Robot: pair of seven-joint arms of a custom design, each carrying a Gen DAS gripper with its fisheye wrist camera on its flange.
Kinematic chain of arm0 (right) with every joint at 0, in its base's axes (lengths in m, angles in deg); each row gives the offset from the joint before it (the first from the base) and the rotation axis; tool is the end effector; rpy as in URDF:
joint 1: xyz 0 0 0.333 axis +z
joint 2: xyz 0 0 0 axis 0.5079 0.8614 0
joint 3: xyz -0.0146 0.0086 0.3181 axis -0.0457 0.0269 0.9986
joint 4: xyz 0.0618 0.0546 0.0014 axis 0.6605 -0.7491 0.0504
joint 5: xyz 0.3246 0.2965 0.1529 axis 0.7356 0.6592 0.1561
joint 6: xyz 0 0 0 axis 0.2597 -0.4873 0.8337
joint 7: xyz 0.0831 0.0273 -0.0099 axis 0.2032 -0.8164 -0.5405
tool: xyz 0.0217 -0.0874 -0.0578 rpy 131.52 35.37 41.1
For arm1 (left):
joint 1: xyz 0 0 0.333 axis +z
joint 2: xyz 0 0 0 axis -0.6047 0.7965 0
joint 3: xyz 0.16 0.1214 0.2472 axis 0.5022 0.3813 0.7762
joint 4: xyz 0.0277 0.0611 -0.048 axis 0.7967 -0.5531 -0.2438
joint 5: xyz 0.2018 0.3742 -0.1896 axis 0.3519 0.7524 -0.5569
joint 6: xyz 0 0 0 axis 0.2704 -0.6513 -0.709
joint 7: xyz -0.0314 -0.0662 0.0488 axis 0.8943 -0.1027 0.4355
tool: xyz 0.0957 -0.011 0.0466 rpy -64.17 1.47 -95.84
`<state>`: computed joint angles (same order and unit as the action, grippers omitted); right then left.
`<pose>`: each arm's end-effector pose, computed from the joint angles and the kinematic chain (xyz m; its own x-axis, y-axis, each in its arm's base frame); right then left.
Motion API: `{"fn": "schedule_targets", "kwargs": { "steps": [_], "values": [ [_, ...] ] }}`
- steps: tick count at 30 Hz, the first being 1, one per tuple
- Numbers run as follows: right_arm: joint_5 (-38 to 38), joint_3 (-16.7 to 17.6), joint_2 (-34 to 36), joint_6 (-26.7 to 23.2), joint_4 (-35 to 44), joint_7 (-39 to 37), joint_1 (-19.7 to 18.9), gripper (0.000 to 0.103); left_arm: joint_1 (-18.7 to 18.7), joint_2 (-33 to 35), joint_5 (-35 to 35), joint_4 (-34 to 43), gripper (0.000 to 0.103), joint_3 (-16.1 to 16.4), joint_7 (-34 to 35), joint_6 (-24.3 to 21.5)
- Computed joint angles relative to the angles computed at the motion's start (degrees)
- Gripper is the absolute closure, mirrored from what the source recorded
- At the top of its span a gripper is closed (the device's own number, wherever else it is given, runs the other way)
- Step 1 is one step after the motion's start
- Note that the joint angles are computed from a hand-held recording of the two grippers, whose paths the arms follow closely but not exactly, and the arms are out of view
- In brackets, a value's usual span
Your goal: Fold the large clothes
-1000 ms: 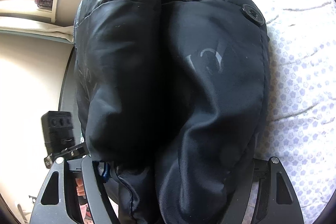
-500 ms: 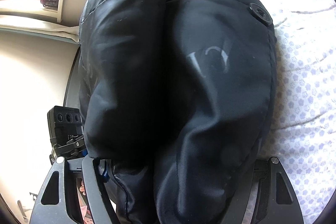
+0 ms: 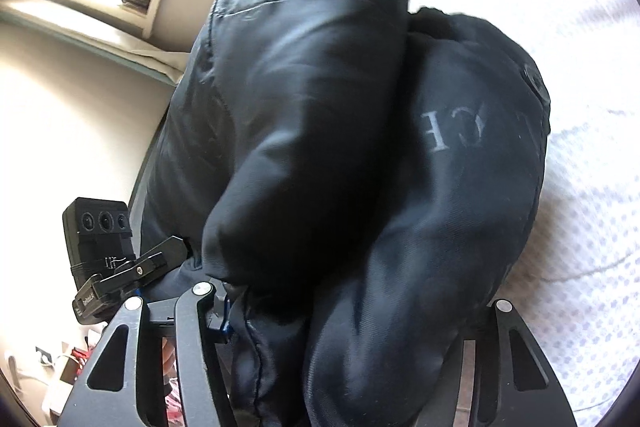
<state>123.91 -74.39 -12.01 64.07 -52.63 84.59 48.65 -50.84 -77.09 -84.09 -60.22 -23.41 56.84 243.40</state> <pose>0.5173 0.1792 0.4314 0.3454 -0.5450 -0.7640 -0.9270 -0.0713 -0.3683 0.4525 -0.0937 0.5271 -0.0405 -0.8198 0.5712 -0.7740 -0.3358 -0.5368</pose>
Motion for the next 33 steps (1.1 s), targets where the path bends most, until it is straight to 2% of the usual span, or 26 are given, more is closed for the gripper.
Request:
{"fn": "schedule_targets", "kwargs": {
  "steps": [7, 16, 22, 28, 33],
  "values": [
    [2.8, 0.2, -2.4, 0.0, 0.2, -3.1, 1.7, 0.046, 2.7, -6.5, 3.3, -2.5, 0.025, -0.3, -1.8, 1.3],
    [4.6, 1.2, -4.1, -1.8, -0.3, -4.7, 4.7, 0.046, 7.8, -17.2, 8.7, -8.7, 0.025, 0.9, -5.7, -1.1],
    [4.0, 2.8, -1.4, -1.8, 1.6, -3.4, 6.4, 0.046, 11.3, -21.0, 11.8, -11.6, 0.025, 1.1, -8.8, -4.2],
    [2.3, 5.2, 2.6, -0.8, 3.9, -0.7, 7.9, 0.047, 15.3, -25.9, 14.5, -15.7, 0.025, 2.2, -10.5, -9.2],
    [0.0, 6.7, 5.4, 0.4, 5.5, 0.7, 8.4, 0.047, 16.7, -27.6, 14.4, -18.8, 0.025, 3.0, -10.7, -9.7]
  ]
}}
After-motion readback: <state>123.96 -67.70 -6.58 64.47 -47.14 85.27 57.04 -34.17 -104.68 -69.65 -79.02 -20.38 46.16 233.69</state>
